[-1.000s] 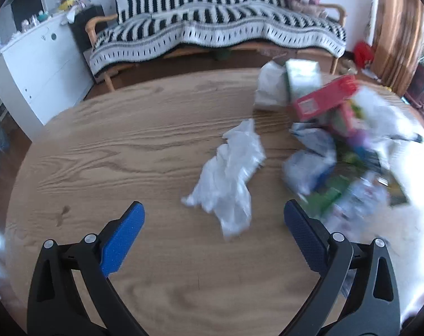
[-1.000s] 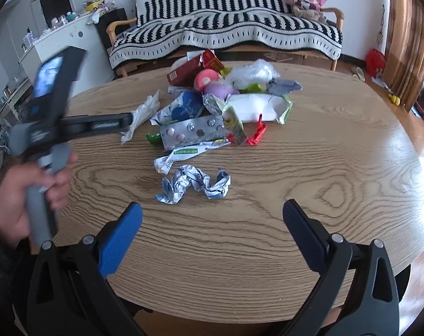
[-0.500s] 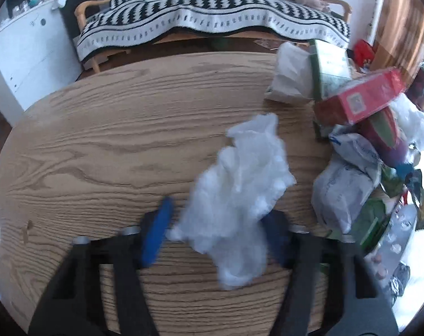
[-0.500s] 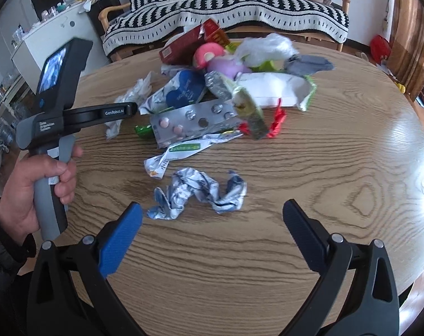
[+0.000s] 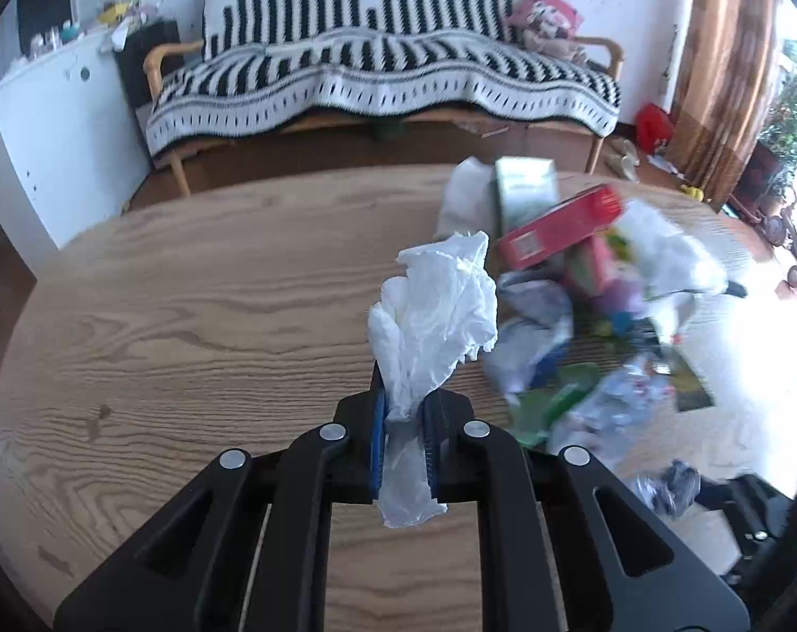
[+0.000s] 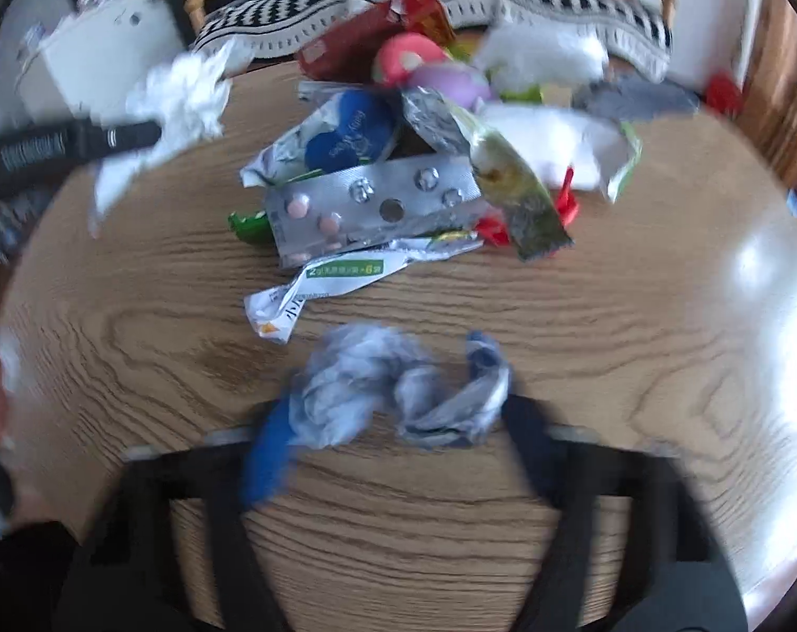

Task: Collect trash
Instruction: 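Grasp the white tissue with the left gripper while the right grasps crumpled foil, then carry both items to the black bin and open both grippers over it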

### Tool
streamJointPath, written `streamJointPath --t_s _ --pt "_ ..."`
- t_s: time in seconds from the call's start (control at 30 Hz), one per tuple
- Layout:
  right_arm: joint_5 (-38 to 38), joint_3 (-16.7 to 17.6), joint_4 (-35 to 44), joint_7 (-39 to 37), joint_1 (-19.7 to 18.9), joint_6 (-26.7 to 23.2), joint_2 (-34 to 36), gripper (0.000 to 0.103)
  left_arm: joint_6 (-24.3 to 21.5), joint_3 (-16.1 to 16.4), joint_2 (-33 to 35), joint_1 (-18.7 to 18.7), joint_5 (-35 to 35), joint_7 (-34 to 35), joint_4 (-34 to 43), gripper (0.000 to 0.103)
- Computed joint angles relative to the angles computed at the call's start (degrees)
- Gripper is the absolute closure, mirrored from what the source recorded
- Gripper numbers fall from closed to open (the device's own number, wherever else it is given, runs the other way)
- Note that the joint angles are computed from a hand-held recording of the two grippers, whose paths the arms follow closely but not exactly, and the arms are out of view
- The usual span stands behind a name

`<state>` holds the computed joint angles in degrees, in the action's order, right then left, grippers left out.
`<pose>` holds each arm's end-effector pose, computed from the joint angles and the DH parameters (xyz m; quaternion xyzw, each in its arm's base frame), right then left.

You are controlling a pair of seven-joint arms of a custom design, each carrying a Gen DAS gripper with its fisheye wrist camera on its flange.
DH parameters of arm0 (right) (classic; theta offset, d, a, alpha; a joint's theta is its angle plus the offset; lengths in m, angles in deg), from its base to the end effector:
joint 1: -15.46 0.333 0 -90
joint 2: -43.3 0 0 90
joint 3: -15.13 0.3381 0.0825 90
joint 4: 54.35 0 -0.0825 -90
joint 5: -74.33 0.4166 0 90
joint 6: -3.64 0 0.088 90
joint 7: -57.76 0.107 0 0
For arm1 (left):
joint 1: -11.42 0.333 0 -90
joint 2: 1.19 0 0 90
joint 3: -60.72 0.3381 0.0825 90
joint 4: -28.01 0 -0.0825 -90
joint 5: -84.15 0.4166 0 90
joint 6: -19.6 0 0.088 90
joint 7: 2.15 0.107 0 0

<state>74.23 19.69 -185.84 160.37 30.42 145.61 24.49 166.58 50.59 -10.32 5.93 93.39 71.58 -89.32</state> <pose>0.4839 0.1750 0.5443 -0.7253 0.6404 -0.1340 0.2142 0.5616 -0.1659 0.5981 -0.6311 0.6982 -0.2501 0.2273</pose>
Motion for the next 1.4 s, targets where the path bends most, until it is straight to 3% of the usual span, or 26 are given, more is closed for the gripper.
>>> streamJointPath --t_s 0.07,0.17,0.3,0.53,0.67,0.8,0.9,1.1,1.3,1.4 --pt "1.7 -1.1 -1.7 -2.4 0.6 0.4 -1.9 0.071 0.6 -0.7 -1.4 -0.6 0.5 -0.2 -0.9 0.092" --pt "1.7 -2.4 -5.4 -4.9 -0.4 1.8 -7.4 0.072 0.8 -1.4 -2.7 -2.4 -1.3 1.4 -1.2 0.092" --pt "1.3 -5.2 -10.9 -5.8 -5.4 2.2 -17.5 0.072 1.9 -3.0 -2.7 -5.9 -4.0 4.0 -0.5 0.092" --pt "-5.7 -11.3 -18.0 -4.2 -24.9 -1.3 -30.7 0.072 2.9 -7.1 3.2 -14.4 -9.6 11.7 5.7 0.092" --pt "-8.3 -16.7 -19.5 -5.4 -35.8 -2.7 -32.0 0.072 1.7 -10.0 8.8 -19.2 -11.2 14.2 10.9 0.092" --pt "-8.3 -21.3 -20.2 -7.8 -42.7 -3.6 -28.7 0.071 -0.5 -12.4 15.5 -24.0 -11.7 14.4 17.4 0.092" --pt "-6.3 -24.5 -19.6 -10.4 -45.1 -5.5 -24.2 0.071 -3.5 -13.7 21.7 -27.7 -12.0 13.7 23.7 0.092" --pt "-0.9 -26.3 -17.6 -13.4 -46.8 -9.5 -15.7 0.071 -5.5 -13.5 29.5 -33.2 -10.5 10.9 30.7 0.092" --pt "1.2 -25.3 -17.0 -14.2 -48.1 -10.1 -12.6 0.071 -6.9 -12.4 32.3 -34.5 -9.1 10.3 32.6 0.092" --pt "1.8 -25.2 -17.2 -14.0 -48.9 -10.3 -12.9 0.064 -7.0 -12.3 33.2 -34.6 -8.5 11.2 33.4 0.092"
